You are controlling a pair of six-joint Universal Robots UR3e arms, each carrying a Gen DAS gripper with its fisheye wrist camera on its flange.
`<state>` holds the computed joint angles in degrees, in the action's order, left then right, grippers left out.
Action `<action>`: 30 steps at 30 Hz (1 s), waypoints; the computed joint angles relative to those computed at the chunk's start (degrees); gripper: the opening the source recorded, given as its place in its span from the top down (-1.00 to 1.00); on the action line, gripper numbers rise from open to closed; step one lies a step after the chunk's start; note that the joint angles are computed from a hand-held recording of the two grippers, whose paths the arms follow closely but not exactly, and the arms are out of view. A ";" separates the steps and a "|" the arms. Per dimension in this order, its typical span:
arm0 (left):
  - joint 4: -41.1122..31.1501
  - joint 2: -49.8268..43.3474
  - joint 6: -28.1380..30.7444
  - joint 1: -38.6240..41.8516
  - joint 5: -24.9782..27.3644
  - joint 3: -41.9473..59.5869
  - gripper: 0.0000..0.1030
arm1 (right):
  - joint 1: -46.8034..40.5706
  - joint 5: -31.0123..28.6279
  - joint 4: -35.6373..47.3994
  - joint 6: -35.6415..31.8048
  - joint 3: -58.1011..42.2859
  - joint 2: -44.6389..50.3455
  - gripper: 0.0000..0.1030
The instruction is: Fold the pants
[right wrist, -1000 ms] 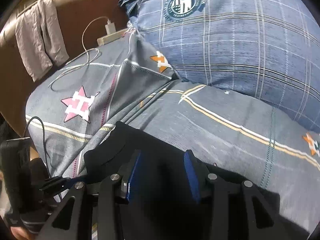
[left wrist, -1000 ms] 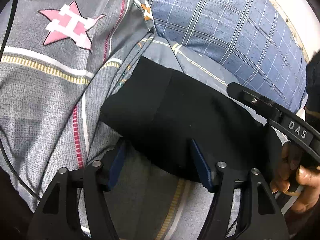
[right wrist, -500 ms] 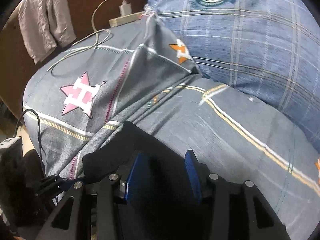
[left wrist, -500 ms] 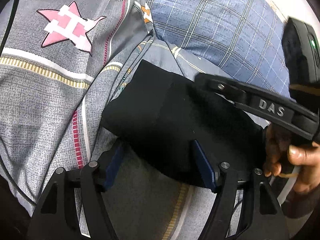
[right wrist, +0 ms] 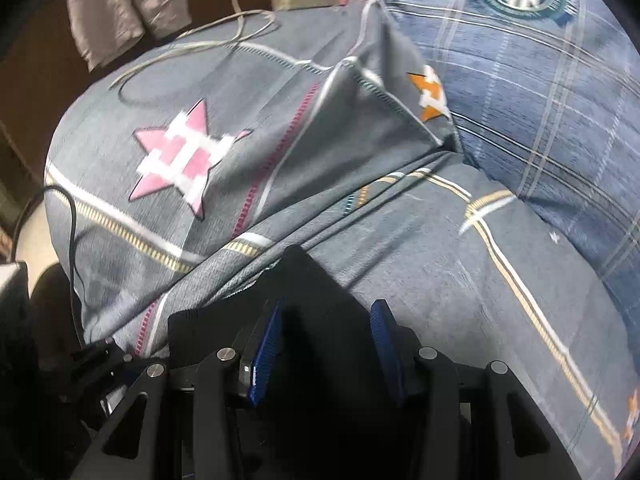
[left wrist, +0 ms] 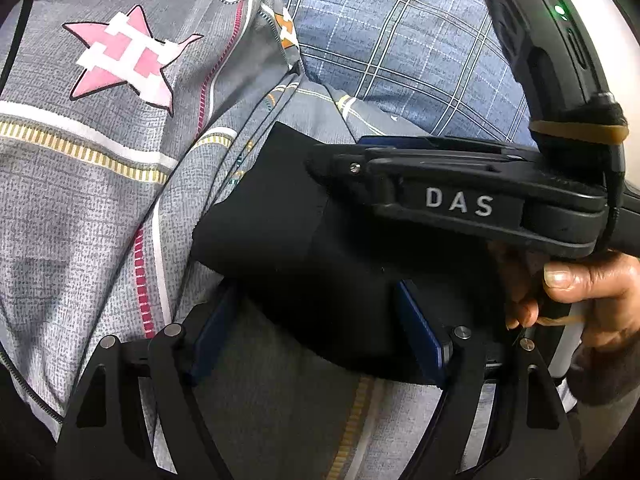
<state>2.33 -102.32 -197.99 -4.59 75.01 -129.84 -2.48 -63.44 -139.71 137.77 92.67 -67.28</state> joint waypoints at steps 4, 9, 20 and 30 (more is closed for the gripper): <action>0.55 -0.60 0.45 0.02 -0.28 0.20 -0.59 | 1.19 -0.92 1.44 -1.58 -3.05 2.15 0.14; 0.96 -2.08 0.82 -0.21 -0.16 1.52 -0.61 | 2.11 -1.68 4.11 -2.25 -8.04 6.10 0.14; 1.60 -5.42 0.63 -0.68 0.74 4.72 -0.63 | 2.87 -1.05 6.62 -1.14 -13.19 10.26 0.05; 3.91 -6.97 1.82 -0.37 0.77 4.60 -0.63 | 2.82 -0.55 4.93 -2.31 -11.86 10.44 0.13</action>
<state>6.23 -109.30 -196.17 -4.96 75.78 -125.23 0.34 -63.99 -134.78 135.45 80.82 -56.84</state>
